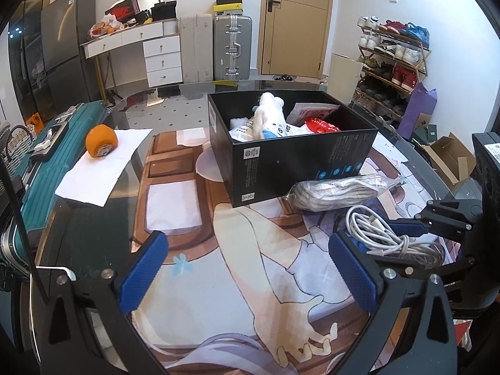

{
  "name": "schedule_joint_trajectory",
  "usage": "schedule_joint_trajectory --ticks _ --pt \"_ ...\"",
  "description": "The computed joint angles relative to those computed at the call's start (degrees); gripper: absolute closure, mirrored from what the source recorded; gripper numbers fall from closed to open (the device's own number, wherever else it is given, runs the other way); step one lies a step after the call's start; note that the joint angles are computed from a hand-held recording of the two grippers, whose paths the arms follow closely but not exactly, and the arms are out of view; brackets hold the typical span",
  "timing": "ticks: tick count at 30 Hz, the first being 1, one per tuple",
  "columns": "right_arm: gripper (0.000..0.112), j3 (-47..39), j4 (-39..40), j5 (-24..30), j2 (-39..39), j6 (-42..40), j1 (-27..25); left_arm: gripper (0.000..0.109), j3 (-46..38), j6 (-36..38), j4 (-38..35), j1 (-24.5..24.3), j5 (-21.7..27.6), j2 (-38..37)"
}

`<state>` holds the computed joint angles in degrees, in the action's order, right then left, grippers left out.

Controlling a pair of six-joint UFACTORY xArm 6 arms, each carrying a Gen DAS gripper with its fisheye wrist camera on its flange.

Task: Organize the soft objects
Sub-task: 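Close the right tool on the coil of white cable, then lower the left tool onto the bagged adidas rope and close on it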

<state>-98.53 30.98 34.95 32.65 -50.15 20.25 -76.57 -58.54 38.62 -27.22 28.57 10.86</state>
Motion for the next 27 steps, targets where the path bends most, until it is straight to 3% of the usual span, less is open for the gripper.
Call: schedule_joint_trajectory --ticks 18,27 --pt "0.072 4.12 8.98 2.0 -4.94 -8.42 -0.95 0.006 -0.72 0.7 -0.74 0.05 -0.04 0.41" --pt "0.072 4.23 10.56 -0.45 -5.92 -7.19 -3.64 0.006 -6.12 6.34 -6.41 -1.26 0.44 4.99"
